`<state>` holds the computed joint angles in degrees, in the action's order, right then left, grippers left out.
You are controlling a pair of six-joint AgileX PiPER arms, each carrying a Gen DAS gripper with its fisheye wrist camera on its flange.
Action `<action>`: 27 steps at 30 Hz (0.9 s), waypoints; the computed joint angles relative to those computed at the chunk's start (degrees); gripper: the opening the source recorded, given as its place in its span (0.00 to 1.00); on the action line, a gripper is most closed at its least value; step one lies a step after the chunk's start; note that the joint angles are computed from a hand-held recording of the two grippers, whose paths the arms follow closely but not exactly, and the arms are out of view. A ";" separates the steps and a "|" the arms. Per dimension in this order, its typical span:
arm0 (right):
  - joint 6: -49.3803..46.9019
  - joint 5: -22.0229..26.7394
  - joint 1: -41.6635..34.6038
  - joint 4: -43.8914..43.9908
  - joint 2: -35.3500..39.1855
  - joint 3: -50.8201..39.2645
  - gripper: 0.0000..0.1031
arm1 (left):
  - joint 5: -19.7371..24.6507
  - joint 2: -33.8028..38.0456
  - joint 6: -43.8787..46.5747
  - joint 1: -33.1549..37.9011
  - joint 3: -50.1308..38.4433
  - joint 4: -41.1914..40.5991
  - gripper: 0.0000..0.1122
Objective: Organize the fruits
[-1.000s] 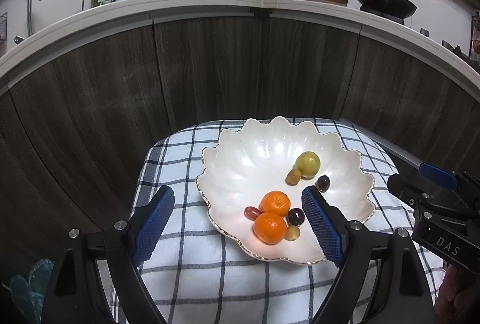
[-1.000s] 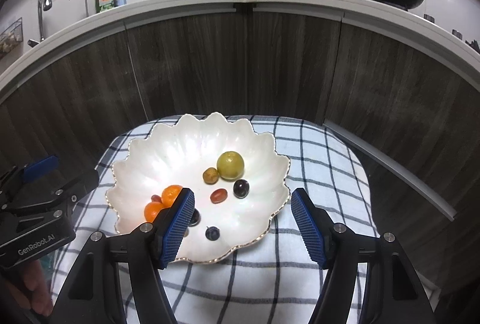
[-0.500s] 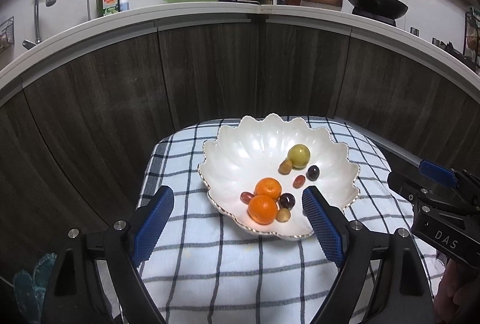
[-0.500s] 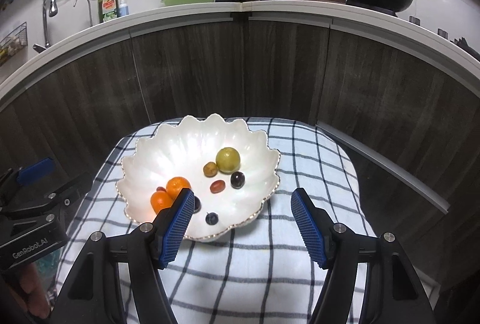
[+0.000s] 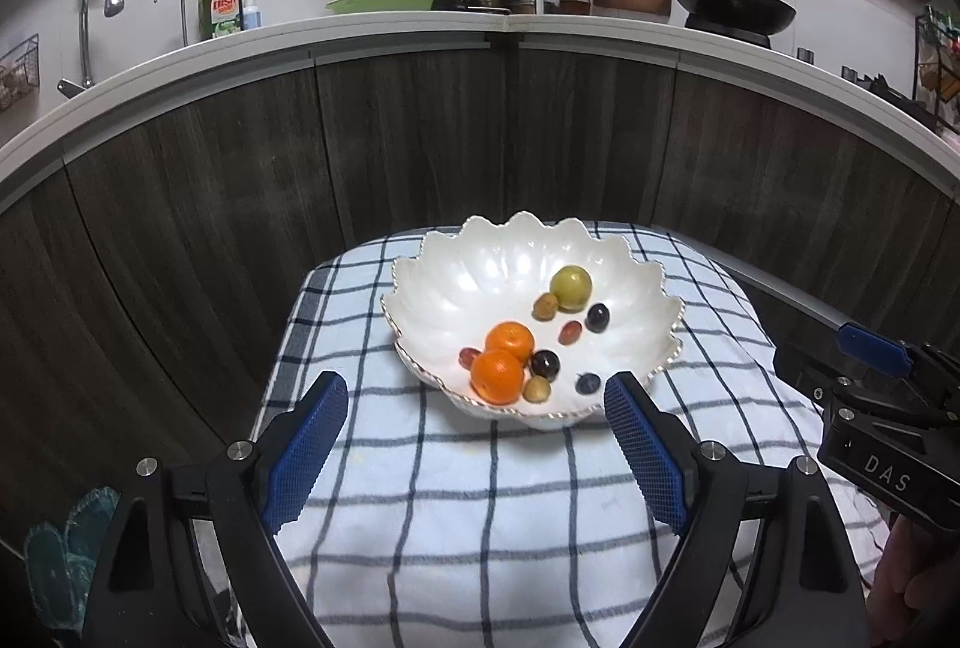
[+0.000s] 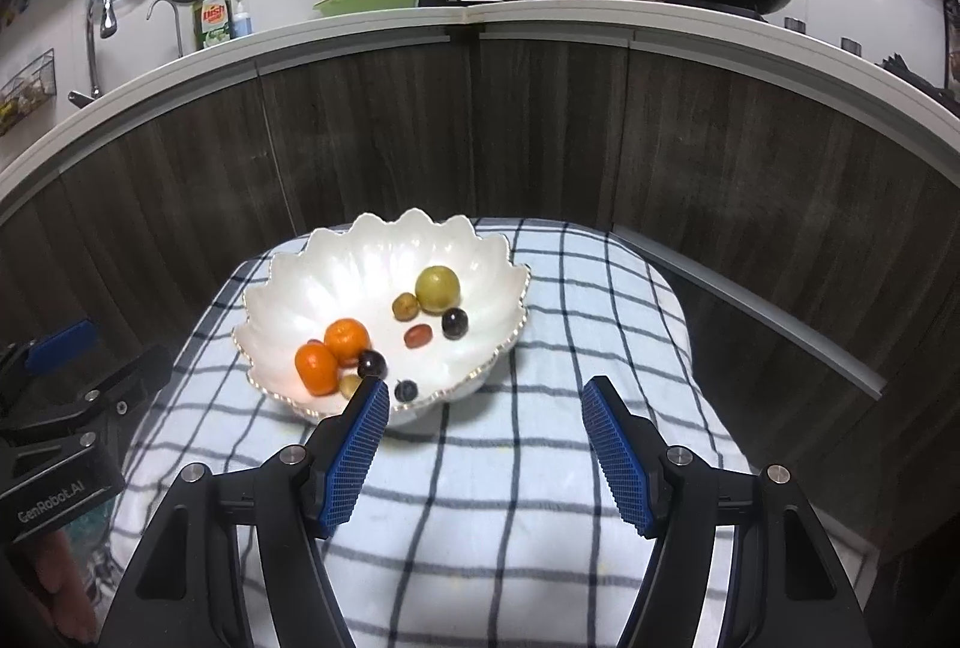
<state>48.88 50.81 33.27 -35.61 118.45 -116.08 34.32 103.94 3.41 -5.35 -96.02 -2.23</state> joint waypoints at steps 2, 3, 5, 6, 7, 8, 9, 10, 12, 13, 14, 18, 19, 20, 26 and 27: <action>1.29 -1.10 0.15 -0.73 -1.70 3.20 0.66 | -1.02 -1.69 -0.59 -0.40 2.69 0.62 0.78; 2.29 -1.52 0.38 -1.58 -2.59 4.85 0.66 | -1.37 -2.26 -0.88 -0.52 3.64 0.85 0.78; 4.07 -2.32 0.76 -3.05 -4.20 7.85 0.66 | -2.18 -3.63 -1.20 -0.74 5.94 0.93 0.78; 5.16 -2.89 1.01 -3.91 -5.10 9.53 0.66 | -2.52 -4.29 -1.31 -0.85 7.03 1.00 0.78; 6.17 -3.37 1.30 -4.75 -5.87 10.99 0.66 | -2.93 -4.95 -1.58 -0.98 8.15 1.29 0.78; 6.92 -3.69 1.54 -5.40 -6.43 12.02 0.66 | -3.31 -5.67 -1.82 -1.08 9.30 1.50 0.78; 8.07 -4.09 1.90 -6.42 -7.17 13.44 0.66 | -3.65 -6.20 -1.95 -1.14 10.22 1.52 0.78; 9.04 -4.43 2.22 -7.23 -7.84 14.72 0.66 | -3.90 -6.69 -2.20 -1.20 11.05 1.68 0.78; 10.77 -4.87 2.81 -8.52 -9.00 16.84 0.66 | -4.43 -7.79 -2.47 -1.26 12.80 1.81 0.78; 11.51 -5.01 3.07 -9.03 -9.44 17.65 0.66 | -4.86 -8.43 -2.65 -1.30 13.80 1.93 0.78; 12.33 -5.18 3.30 -9.54 -9.96 18.57 0.66 | -5.16 -8.94 -2.63 -1.31 14.53 1.93 0.78; 15.40 -5.73 4.30 -11.65 -12.00 22.08 0.66 | -7.15 -11.49 -4.44 -1.72 18.47 3.64 0.78; 16.12 -5.84 4.60 -12.22 -12.50 22.94 0.66 | -7.51 -12.03 -4.98 -1.75 19.29 3.96 0.78; 16.60 -5.78 4.85 -12.65 -12.75 23.41 0.66 | -7.90 -12.80 -5.13 -1.69 20.42 3.81 0.78; 21.14 -5.92 6.86 -16.26 -15.45 28.35 0.66 | -10.18 -16.24 -10.69 -2.44 25.50 8.81 0.78; 21.65 -5.89 7.27 -16.66 -15.88 29.16 0.66 | -10.72 -16.91 -13.07 -2.65 26.48 10.91 0.78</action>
<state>70.52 44.92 40.54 -52.28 102.57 -86.92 23.60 87.03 -9.65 -8.00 -69.54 8.68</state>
